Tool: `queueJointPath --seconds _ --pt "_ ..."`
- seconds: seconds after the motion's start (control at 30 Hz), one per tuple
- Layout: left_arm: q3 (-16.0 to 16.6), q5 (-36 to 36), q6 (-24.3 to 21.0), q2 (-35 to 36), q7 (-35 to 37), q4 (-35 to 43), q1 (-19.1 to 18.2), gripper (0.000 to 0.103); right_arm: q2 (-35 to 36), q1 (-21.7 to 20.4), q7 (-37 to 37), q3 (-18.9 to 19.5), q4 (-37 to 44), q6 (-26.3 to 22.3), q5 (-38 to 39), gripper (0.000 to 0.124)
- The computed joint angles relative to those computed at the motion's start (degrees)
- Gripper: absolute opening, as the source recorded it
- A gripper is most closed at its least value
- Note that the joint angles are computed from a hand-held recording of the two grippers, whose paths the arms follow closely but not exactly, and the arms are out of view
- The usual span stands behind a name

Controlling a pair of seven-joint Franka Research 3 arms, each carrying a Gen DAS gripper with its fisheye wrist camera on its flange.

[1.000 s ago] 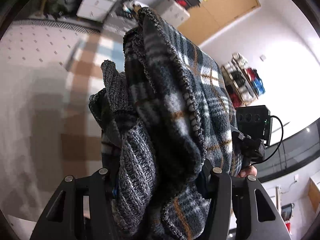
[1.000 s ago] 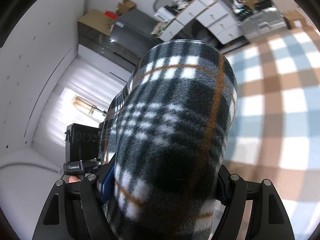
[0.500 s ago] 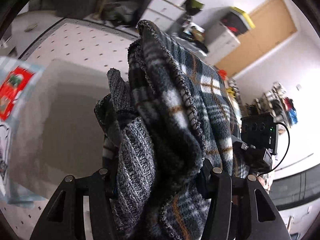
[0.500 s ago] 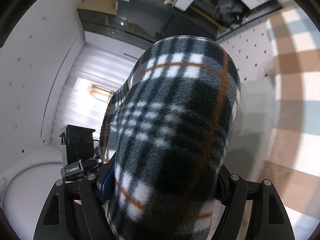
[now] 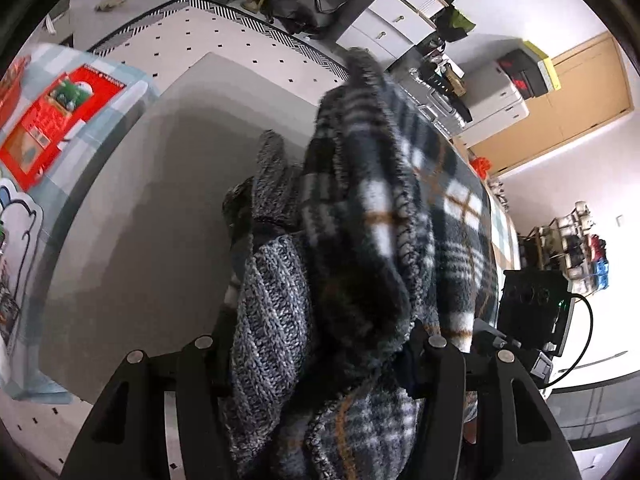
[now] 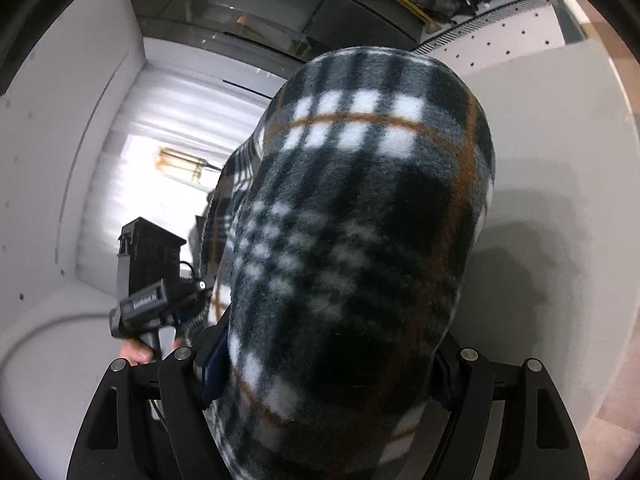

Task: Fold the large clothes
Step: 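Lift the folded bundle off the mat with both tools and carry it, then lower the bundle onto the grey table with both tools and press it flat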

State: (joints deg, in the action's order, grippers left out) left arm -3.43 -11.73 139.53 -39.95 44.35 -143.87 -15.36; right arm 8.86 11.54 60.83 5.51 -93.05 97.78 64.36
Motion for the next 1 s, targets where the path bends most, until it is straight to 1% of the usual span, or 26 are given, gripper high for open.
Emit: queueJointPath --seconds 0.1,0.17,0.23,0.27,0.33,0.4,0.47,0.57,0.67,0.73,0.77,0.8,0.83,0.87,0.93,0.97,1.0 --pt "0.79 -0.48 -1.7 0.08 0.08 0.75 0.11 0.056 -0.38 0.2 -0.01 -0.35 0.94 -0.02 -4.4 0.078" --pt "-0.28 1.04 -4.84 0.76 -1.02 2.76 1.29 0.057 -0.6 0.34 -0.58 -0.5 1.66 -0.28 -7.17 0.078" --pt "-0.42 1.98 -6.45 0.6 -1.36 3.51 2.15 0.057 -0.88 0.57 -0.61 -0.53 2.61 -0.53 -9.32 0.079" --pt "-1.33 3.06 -8.31 0.9 -2.43 4.64 2.85 0.058 -1.0 0.66 -0.85 -0.58 3.15 -0.84 -10.56 0.079" --pt "-2.12 4.31 -9.99 0.8 -4.1 5.16 3.79 0.058 -0.94 0.87 -0.5 -0.64 4.29 -1.55 -12.71 0.08" --pt "-3.11 5.89 -11.73 0.65 -6.31 6.26 4.69 0.058 0.2 1.41 0.65 -0.45 7.22 -2.25 -15.2 0.081" --pt "-5.2 9.65 -14.86 0.4 -9.14 8.6 6.36 0.058 0.93 1.68 1.66 -0.31 9.77 -3.46 -17.45 0.081" --pt "-6.76 13.2 -16.79 -0.61 -12.14 10.45 6.85 0.058 0.39 1.9 1.53 -0.44 10.81 -3.56 -20.94 0.083" --pt "-7.53 14.35 -15.29 -2.98 -14.98 10.3 5.69 0.058 -2.55 2.86 -1.91 -0.36 9.86 -0.59 -25.8 0.085" --pt "-9.87 16.84 -14.71 -3.3 -17.06 11.71 5.53 0.058 -2.87 2.97 -5.93 -0.63 12.02 -1.44 -28.84 0.086" --pt "-10.68 17.95 -14.33 -3.46 -17.18 12.01 4.81 0.058 -2.38 2.96 -7.82 -0.76 13.71 -1.57 -30.04 0.086" --pt "-11.28 18.76 -13.97 -3.64 -16.88 12.09 3.75 0.058 -3.07 3.26 -9.55 -0.69 13.9 -0.42 -31.67 0.086" --pt "-11.47 19.18 -13.16 -3.71 -16.49 11.73 2.62 0.058 -4.09 3.45 -11.57 -0.79 13.62 1.5 -33.47 0.087" --pt "-11.66 19.2 -11.39 -3.54 -16.08 10.84 1.22 0.058 -4.32 3.61 -13.39 -0.87 14.42 2.97 -35.04 0.089" --pt "-10.73 18.68 -8.24 -2.62 -15.89 8.56 -0.21 0.058 -3.54 4.32 -14.65 -0.64 17.09 5.3 -37.77 0.093" --pt "-10.28 18.15 -7.64 -2.36 -16.11 7.46 -0.69 0.058 -2.69 4.75 -15.0 -0.3 19.23 6.31 -38.04 0.097" --pt "-10.3 17.82 -8.22 -2.09 -17.11 6.55 -0.59 0.058 -2.91 5.05 -16.08 0.05 19.37 6.35 -37.43 0.099"
